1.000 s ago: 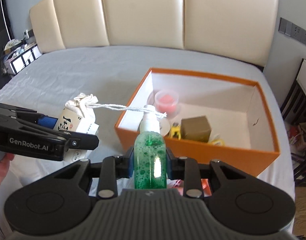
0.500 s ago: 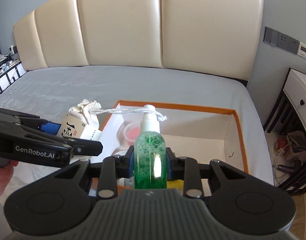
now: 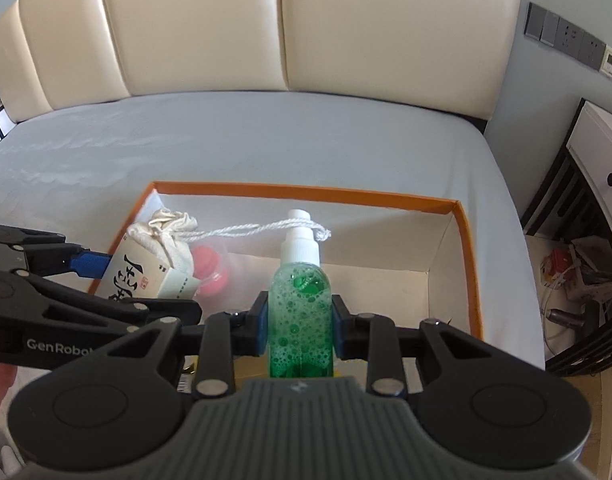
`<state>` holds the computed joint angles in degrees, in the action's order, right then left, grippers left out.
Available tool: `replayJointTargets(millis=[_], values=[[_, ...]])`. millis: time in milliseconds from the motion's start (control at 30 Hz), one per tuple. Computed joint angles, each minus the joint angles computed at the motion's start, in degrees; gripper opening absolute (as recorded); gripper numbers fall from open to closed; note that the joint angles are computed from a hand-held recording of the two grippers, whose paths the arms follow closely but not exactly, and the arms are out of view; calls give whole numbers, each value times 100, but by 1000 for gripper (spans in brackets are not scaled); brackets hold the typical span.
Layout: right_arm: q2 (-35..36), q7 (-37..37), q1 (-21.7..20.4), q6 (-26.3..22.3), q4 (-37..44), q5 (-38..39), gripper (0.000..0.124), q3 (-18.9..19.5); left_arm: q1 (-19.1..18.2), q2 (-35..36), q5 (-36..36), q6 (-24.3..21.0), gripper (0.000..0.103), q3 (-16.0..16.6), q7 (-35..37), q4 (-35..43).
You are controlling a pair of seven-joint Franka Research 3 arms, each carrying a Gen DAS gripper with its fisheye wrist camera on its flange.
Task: Organize rigid objects
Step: 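Carry the pouch and green soap bottle in both grippers over the shoebox, then lower the pouch and green bottle into the shoebox and open both grippers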
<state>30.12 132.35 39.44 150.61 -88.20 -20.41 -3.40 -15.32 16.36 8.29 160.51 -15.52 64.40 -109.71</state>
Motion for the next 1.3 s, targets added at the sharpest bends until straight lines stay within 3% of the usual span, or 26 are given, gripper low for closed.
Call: replayJointTargets(millis=[233,533,667,933,1233,1300], values=[[484,-466,-288,-157,496,535,29,147,93,569,-222,-299,82,-106,398,636],[905,-926,-431,-474,961,1054,29,166,-139,1010,119,-589,82,111,107,1161],[1014,-1054,-452,-700,1102,1177,29,171,-440,1037,733,-670,82,395,-233,1252],[938,-756,-522,-702,1000,1416,29,132,-233,1004,565,-442,82,187,-239,1162],[1059,-811,-516,-928,1219,1320,29,134,-98,1313,268,-739,82,31,203,1468],[1137,-850,-461,-1044,1345,1220,29,94,-200,1357,375,-761,82,140,168,1535]])
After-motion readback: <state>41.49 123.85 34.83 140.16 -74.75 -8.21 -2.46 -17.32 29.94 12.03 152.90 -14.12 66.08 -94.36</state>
